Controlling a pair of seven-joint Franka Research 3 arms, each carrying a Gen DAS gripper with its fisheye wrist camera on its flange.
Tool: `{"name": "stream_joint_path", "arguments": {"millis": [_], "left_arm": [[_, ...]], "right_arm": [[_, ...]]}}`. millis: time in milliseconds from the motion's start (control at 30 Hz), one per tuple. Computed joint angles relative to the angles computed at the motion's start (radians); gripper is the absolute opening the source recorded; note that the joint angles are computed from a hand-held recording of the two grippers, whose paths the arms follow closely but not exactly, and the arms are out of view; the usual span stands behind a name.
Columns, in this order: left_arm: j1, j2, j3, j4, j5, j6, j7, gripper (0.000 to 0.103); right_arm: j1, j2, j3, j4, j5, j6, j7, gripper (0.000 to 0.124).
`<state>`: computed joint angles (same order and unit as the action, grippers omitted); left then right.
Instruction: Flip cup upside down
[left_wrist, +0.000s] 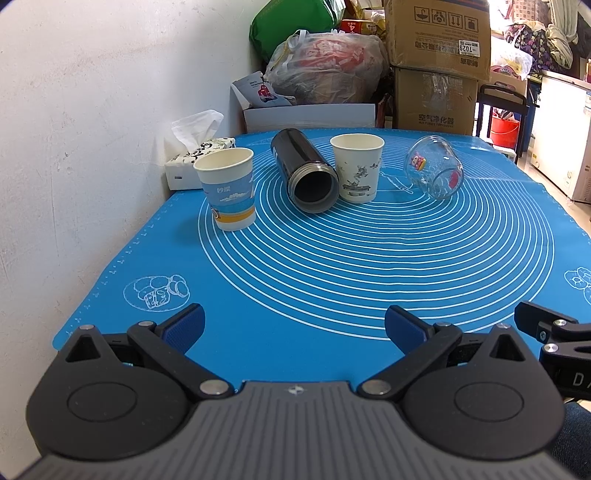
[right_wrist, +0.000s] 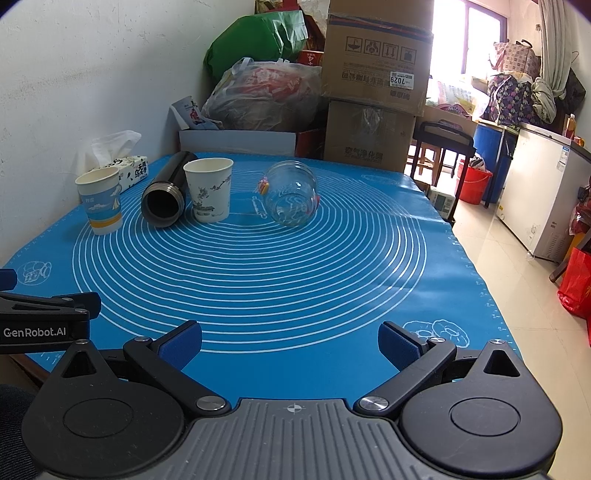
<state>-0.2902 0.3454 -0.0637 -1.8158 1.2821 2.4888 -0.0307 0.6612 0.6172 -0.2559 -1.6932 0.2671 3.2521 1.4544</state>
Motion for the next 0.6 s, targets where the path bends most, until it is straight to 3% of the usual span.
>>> {"name": "stream_joint_path", "arguments": {"millis": [100,600], "left_arm": [[0.002,-0.001,0.000,0.000,-0.002,0.004,0.005,0.102],[0.022,0.000,0.005,-0.004,-0.022,0.067,0.019,0.102]], "right_arm": [[-0.007,-0.003,0.008,0.005,-0.002,-0.007,0.000,0.103],[-0.207,-0.016,0.236,0.024,-0.011,-0.004,-0.069,0.103]]}}
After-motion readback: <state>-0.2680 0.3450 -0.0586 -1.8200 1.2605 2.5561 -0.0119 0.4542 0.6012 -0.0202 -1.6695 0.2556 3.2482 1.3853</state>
